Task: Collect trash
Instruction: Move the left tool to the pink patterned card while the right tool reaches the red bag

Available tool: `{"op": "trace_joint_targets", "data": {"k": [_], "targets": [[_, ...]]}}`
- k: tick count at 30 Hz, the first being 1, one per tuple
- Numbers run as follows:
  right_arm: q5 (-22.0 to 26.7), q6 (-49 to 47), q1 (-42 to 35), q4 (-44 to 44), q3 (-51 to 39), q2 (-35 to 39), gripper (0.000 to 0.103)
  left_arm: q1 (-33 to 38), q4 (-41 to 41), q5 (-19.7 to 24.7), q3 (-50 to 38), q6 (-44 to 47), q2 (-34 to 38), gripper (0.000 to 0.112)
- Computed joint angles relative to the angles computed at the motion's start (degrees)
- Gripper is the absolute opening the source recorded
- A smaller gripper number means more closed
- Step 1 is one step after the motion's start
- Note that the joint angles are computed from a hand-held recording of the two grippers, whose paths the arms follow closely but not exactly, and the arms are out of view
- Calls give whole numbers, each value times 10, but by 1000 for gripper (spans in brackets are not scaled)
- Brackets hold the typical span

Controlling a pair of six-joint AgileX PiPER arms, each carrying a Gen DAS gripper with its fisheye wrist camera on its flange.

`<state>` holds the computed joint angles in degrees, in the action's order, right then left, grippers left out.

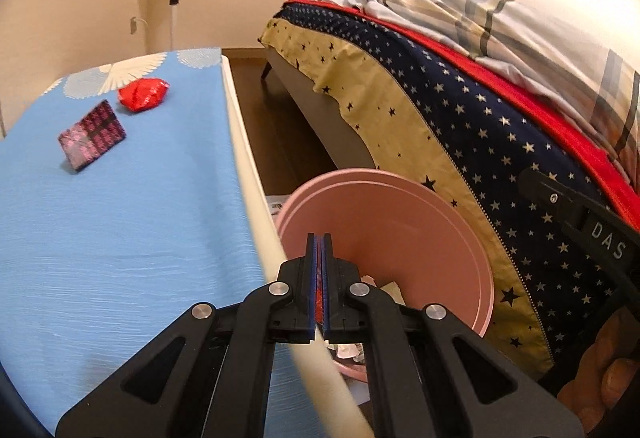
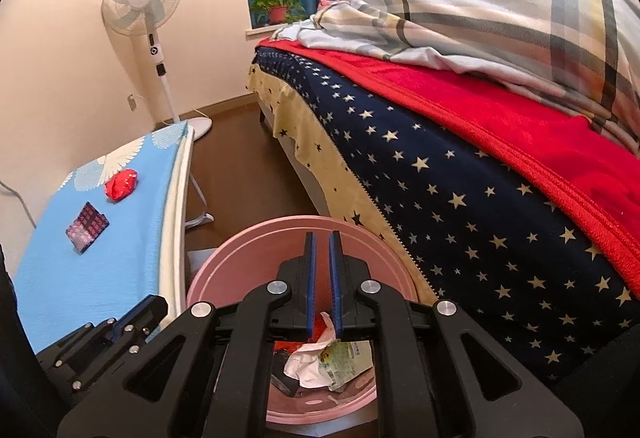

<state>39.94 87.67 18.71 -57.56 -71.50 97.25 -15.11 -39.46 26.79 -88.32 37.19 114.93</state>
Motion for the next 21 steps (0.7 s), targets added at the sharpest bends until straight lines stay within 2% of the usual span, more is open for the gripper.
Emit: {"op": "trace_joint_targets", "data": {"k": [3, 6, 7, 15, 21], "targets": [[-8, 6, 5, -7, 2, -5, 10, 10, -15, -8, 12, 15, -11, 1], [-10, 23, 14, -26, 5, -9, 31, 20, -16, -12, 18, 18, -18, 1], [-12, 25, 17, -30, 3, -9, 33, 26, -20, -14, 21, 20, -20, 1], [-37, 21, 30, -38, -21, 13, 33, 71, -27, -18, 19, 12, -22, 1], [-65, 8, 40, -36, -55, 40, 33, 98, -8, -25, -3, -27, -9, 1]]}}
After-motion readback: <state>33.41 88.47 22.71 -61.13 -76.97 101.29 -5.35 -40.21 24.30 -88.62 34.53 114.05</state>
